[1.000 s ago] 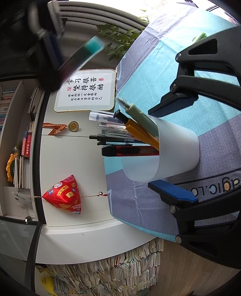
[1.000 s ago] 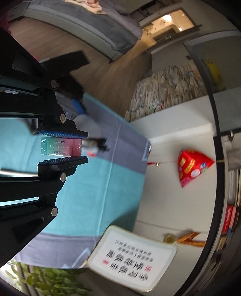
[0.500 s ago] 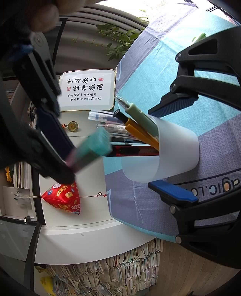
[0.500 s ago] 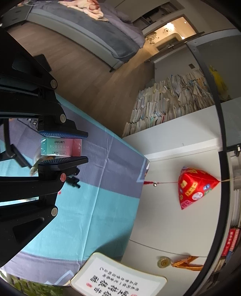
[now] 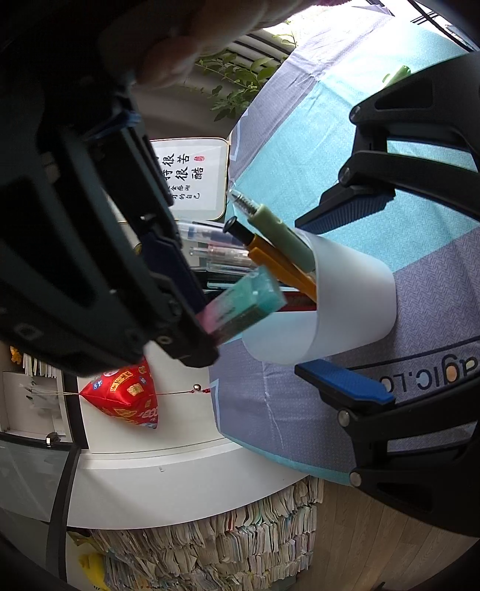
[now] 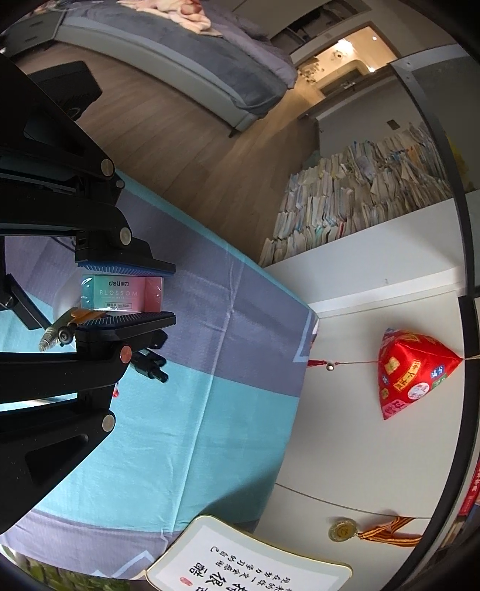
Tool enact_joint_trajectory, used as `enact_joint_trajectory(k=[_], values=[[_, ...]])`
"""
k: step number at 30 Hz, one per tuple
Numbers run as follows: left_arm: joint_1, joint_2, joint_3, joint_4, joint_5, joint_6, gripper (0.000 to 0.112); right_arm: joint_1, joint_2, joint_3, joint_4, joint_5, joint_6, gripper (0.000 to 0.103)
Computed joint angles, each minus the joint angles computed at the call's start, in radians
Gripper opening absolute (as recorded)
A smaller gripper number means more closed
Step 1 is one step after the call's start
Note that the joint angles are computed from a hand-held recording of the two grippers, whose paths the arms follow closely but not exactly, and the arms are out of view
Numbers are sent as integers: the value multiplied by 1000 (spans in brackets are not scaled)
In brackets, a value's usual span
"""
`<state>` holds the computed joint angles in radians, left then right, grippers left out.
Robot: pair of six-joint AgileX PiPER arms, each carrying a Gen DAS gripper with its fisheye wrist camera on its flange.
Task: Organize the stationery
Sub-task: 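Drop the pink eraser into the cup by opening the right tool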
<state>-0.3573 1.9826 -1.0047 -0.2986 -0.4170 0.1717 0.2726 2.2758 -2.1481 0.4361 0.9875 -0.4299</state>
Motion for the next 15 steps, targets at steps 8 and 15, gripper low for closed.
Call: enact_joint_trajectory(k=[8,15], values=[[1,0,-2,0,3,1,69,3,19,-7,-16,11,11,20],[-1,-8,5,-8,5,8,69,-1,20,-16,-26,34,26,20]])
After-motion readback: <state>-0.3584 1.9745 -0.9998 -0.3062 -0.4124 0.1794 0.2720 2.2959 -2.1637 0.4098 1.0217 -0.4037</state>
